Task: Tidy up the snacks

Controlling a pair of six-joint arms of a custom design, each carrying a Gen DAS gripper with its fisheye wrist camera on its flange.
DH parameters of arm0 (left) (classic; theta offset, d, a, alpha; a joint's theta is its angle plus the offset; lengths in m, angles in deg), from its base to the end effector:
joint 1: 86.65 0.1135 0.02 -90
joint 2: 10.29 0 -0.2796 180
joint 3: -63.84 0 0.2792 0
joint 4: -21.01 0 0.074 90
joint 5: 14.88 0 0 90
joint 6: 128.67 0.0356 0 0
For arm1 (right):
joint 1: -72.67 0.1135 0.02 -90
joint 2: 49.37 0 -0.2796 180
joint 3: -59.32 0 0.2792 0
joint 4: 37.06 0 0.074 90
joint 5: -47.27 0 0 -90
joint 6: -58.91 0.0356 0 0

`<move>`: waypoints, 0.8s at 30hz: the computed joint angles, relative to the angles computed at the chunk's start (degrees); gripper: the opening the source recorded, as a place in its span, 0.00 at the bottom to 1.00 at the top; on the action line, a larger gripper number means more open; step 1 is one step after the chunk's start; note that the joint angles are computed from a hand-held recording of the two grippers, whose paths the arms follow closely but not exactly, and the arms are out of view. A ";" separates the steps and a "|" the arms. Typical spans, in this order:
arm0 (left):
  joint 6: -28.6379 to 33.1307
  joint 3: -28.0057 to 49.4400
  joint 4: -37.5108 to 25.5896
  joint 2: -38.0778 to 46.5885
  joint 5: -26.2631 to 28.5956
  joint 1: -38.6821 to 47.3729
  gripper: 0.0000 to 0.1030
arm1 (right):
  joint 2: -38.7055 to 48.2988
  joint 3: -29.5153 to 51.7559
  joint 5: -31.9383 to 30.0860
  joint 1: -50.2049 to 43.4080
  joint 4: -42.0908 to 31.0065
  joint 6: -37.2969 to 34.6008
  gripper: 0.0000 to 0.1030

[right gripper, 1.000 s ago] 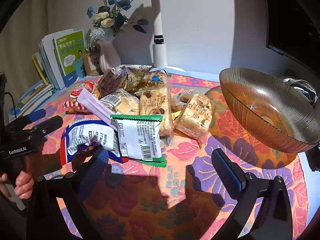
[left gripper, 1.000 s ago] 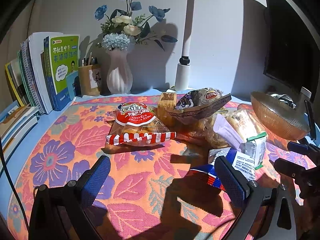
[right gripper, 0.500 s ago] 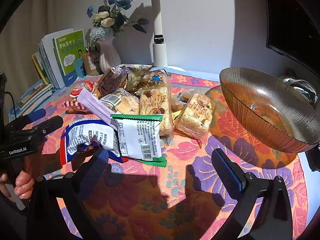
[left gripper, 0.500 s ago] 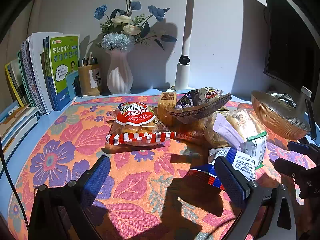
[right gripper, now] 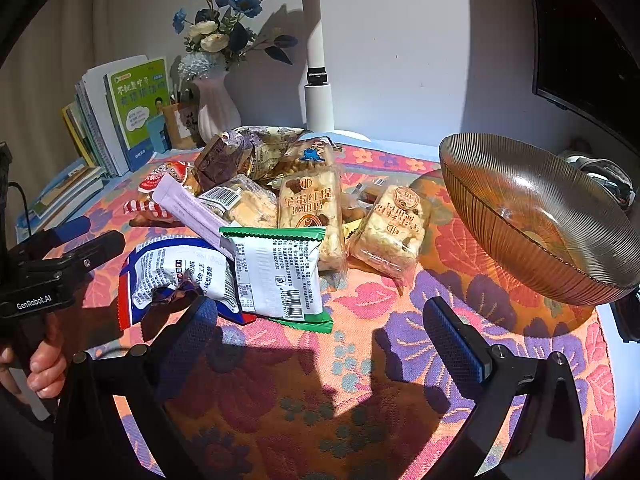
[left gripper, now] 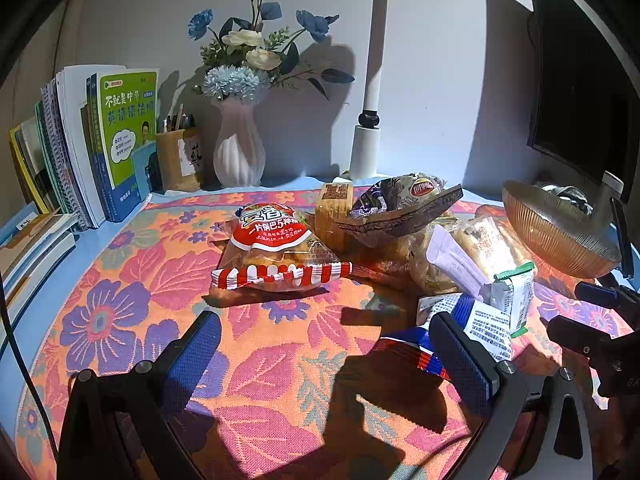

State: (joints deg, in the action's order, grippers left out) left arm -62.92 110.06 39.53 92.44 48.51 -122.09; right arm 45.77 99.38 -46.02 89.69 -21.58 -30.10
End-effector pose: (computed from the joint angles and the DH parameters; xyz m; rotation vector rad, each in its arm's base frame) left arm 0.2692 -0.1720 0.0882 -0.0371 2.1543 -0.0806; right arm 0.2760 0.0866 0.0932 -0.3470 2.2444 0.2317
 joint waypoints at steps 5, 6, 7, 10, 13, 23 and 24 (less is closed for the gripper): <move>-0.20 0.05 -0.12 0.02 -0.17 -0.01 1.00 | 0.03 0.09 0.03 -0.02 -0.08 -0.09 1.00; -0.44 0.17 -0.29 0.15 -0.33 0.01 1.00 | 0.14 0.09 0.07 -0.04 -0.02 -0.12 1.00; -0.62 0.12 -0.31 0.18 -0.30 0.08 1.00 | 0.19 0.10 0.04 -0.08 0.01 -0.15 1.00; -1.12 -0.62 0.37 -0.12 0.42 0.57 1.00 | 0.22 0.21 -0.05 -0.15 -0.12 -0.26 1.00; -2.36 -2.58 1.91 -1.74 3.48 2.28 1.00 | 0.47 0.17 -0.15 -0.39 0.07 -0.23 1.00; -1.51 5.42 -15.60 -7.45 20.15 15.38 1.00 | 0.83 7.23 -10.01 -5.15 -11.58 -1.33 1.00; -1.57 7.32 -17.19 -6.41 21.81 16.43 1.00 | 0.70 8.15 -10.58 -5.41 -12.83 -1.36 1.00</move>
